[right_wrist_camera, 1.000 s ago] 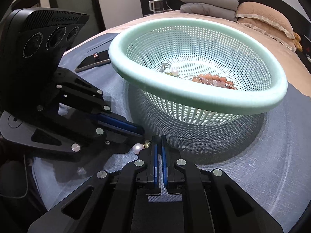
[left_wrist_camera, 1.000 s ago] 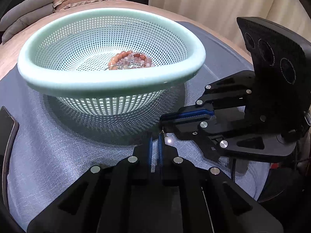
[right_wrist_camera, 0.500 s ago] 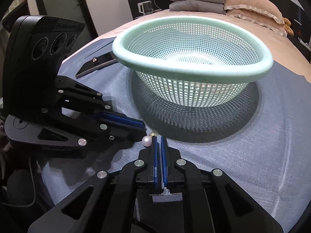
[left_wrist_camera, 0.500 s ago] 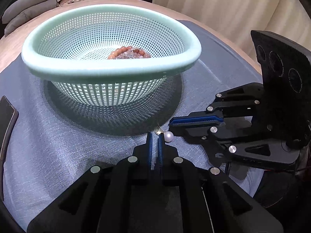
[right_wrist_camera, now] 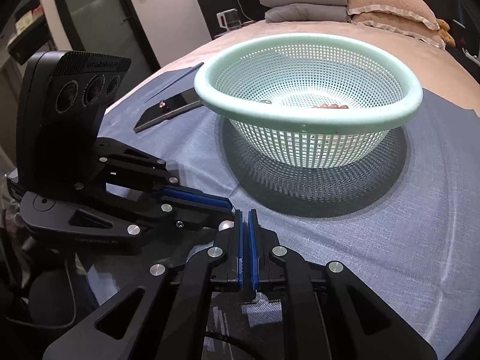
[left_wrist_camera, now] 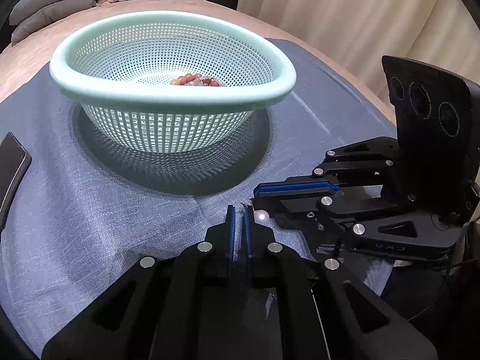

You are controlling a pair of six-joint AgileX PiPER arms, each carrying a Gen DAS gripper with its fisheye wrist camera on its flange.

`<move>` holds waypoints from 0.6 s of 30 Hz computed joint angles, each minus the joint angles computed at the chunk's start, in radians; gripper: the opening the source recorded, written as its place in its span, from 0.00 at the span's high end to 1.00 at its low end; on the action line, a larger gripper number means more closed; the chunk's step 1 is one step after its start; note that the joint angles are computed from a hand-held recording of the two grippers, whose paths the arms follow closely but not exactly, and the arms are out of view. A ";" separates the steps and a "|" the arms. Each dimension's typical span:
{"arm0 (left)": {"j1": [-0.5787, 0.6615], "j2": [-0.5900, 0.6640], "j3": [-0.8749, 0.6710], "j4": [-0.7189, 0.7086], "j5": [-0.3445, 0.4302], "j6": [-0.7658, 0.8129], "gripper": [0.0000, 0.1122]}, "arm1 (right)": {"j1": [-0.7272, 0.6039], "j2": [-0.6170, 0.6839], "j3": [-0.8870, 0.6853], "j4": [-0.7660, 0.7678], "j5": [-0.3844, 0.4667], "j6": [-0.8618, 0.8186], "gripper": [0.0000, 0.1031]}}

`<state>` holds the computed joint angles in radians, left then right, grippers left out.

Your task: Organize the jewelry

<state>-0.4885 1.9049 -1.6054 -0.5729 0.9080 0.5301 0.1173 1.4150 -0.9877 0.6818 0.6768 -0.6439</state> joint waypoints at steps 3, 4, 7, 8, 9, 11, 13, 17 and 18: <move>0.016 0.005 -0.016 -0.046 0.022 0.011 0.95 | -0.006 0.003 -0.006 0.016 0.010 -0.010 0.94; 0.015 0.002 -0.015 -0.047 0.018 0.009 0.95 | -0.002 0.001 -0.004 0.013 0.004 -0.008 0.94; 0.008 -0.015 0.001 -0.025 0.005 -0.001 0.95 | 0.007 -0.001 -0.008 -0.006 -0.003 0.006 0.94; 0.008 -0.015 -0.003 -0.013 0.008 -0.010 0.95 | 0.006 -0.002 -0.010 -0.017 -0.005 0.013 0.94; 0.004 -0.020 -0.003 0.003 0.009 -0.026 0.95 | 0.003 -0.018 0.003 -0.026 -0.008 0.020 0.94; 0.013 -0.018 -0.008 -0.001 0.028 -0.015 0.91 | -0.014 -0.039 0.029 -0.006 -0.003 0.004 0.94; 0.016 -0.034 0.016 -0.013 0.029 0.021 0.78 | -0.034 -0.052 0.040 0.018 0.013 -0.025 0.94; 0.030 -0.078 0.073 -0.035 0.010 0.100 0.60 | -0.029 -0.076 0.071 0.006 0.015 -0.049 0.94; 0.030 -0.076 0.070 -0.039 0.014 0.107 0.60 | -0.025 -0.072 0.069 -0.013 0.014 -0.035 0.94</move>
